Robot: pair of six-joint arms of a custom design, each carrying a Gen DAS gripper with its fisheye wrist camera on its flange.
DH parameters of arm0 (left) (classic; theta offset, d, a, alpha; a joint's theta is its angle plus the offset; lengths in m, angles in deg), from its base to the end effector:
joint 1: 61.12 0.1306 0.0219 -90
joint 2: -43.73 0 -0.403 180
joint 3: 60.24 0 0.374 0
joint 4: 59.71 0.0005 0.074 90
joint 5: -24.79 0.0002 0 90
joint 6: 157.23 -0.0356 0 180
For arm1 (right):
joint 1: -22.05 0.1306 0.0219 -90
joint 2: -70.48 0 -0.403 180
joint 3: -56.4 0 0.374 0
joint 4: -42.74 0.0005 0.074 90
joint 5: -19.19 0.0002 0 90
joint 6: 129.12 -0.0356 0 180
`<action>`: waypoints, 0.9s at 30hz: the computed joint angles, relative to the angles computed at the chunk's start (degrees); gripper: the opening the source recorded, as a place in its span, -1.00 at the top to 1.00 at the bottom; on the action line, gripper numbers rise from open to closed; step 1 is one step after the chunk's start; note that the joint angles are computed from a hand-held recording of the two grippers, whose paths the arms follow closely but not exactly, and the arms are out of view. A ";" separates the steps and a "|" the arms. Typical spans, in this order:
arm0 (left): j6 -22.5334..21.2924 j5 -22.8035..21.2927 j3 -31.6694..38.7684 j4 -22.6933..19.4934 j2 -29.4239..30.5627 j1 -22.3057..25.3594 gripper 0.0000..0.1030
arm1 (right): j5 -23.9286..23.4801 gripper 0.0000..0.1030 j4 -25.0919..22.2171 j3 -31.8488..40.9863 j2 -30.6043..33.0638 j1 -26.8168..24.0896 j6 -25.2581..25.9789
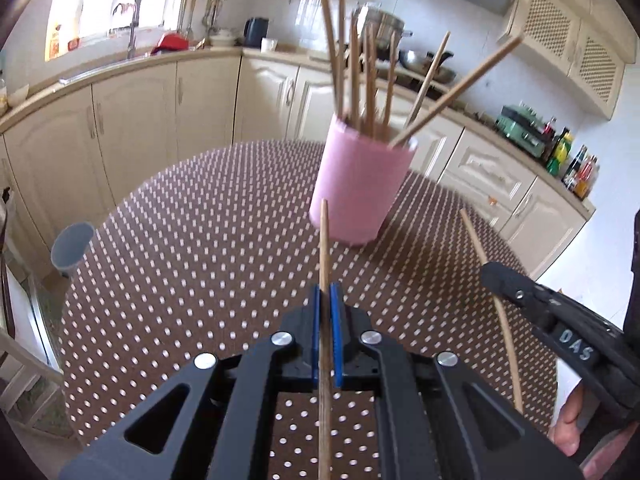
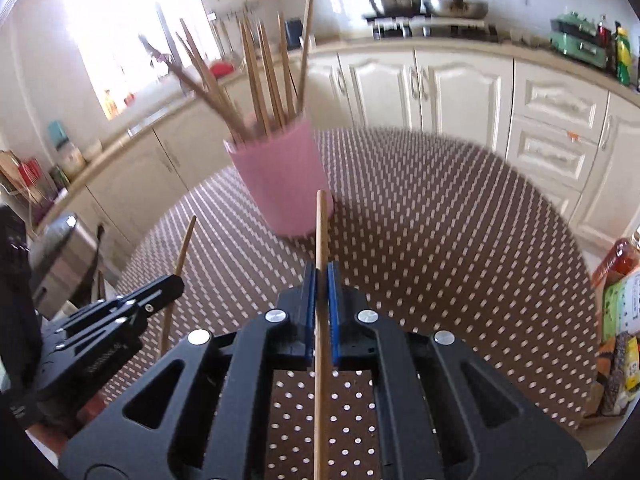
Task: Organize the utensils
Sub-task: 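Lift both held chopsticks and carry them over the pink cup, then lower both held chopsticks into the pink cup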
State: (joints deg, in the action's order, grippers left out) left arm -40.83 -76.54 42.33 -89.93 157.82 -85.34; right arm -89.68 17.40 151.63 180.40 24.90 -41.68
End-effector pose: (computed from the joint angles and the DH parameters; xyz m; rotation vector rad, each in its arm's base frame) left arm 0.5808 -0.2542 0.3512 -0.1453 2.2884 -0.2333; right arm 0.6020 0.0410 0.3452 -0.1801 2.2519 0.4234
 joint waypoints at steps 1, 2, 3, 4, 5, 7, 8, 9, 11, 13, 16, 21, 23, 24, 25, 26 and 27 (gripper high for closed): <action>-0.26 -0.30 0.03 0.19 -0.45 -0.14 0.89 | -0.64 0.88 1.46 -0.83 -1.22 -0.26 -0.56; -0.33 -0.90 0.27 0.11 -0.85 -0.27 0.89 | -0.90 0.88 2.42 -1.39 -2.26 -0.58 -0.67; -0.39 -1.35 0.51 0.10 -1.15 -0.43 0.89 | -0.99 0.88 3.48 -1.69 -2.94 -0.70 -0.85; -0.56 -1.67 0.42 0.57 -1.62 -0.54 0.89 | -1.28 0.88 4.83 -2.34 -3.99 -0.92 -1.11; -0.83 -2.04 0.22 1.24 -2.30 -0.67 0.89 | -1.52 0.88 5.82 -2.78 -4.77 -1.02 -1.41; -1.25 -2.95 0.23 1.82 -3.20 -0.81 0.89 | -2.33 0.88 8.13 -3.09 -5.72 -1.63 -2.65; -1.59 -3.64 0.09 2.38 -3.82 -1.00 0.89 | -2.41 0.88 9.37 -3.47 -6.18 -1.78 -3.35; -2.00 -4.16 -0.12 2.94 -4.41 -1.13 0.89 | -1.98 0.88 10.19 -3.16 -6.33 -1.44 -4.02; -2.82 -5.10 -0.33 3.53 -5.42 -1.28 0.89 | -2.72 0.88 12.53 -3.48 -6.83 -1.72 -5.43; -3.59 -5.95 -0.36 3.92 -6.34 -1.35 0.89 | -2.97 0.88 14.35 -3.95 -7.36 -1.74 -6.91; -5.39 -7.32 -0.11 4.62 -7.58 -1.67 0.89 | -3.17 0.88 16.56 -4.73 -8.30 -1.97 -8.00; -7.37 -9.21 1.14 5.02 -8.53 -2.05 0.89 | -2.69 0.88 20.73 -5.03 -8.82 -2.15 -10.11; -8.05 -10.07 1.97 5.07 -8.66 -2.26 0.89 | -3.09 0.88 22.06 -4.72 -8.63 -2.50 -11.21; -8.33 -10.34 2.37 5.01 -8.68 -2.33 0.89 | -3.37 0.88 22.40 -4.43 -8.45 -2.70 -11.40; -8.47 -10.59 2.85 4.93 -8.55 -2.48 0.89 | -3.71 0.88 22.94 -4.23 -8.33 -2.84 -11.78; -8.76 -10.63 3.18 4.95 -8.58 -2.50 0.89 | -4.59 0.88 23.67 -4.14 -8.22 -3.03 -12.07; -9.26 -10.75 3.42 5.21 -8.64 -2.54 0.89 | -5.70 0.88 24.51 -4.12 -8.08 -3.21 -12.15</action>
State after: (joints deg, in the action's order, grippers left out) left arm -50.09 -87.29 45.75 -84.72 149.18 -87.88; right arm -95.39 41.92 147.51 172.32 21.70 -53.83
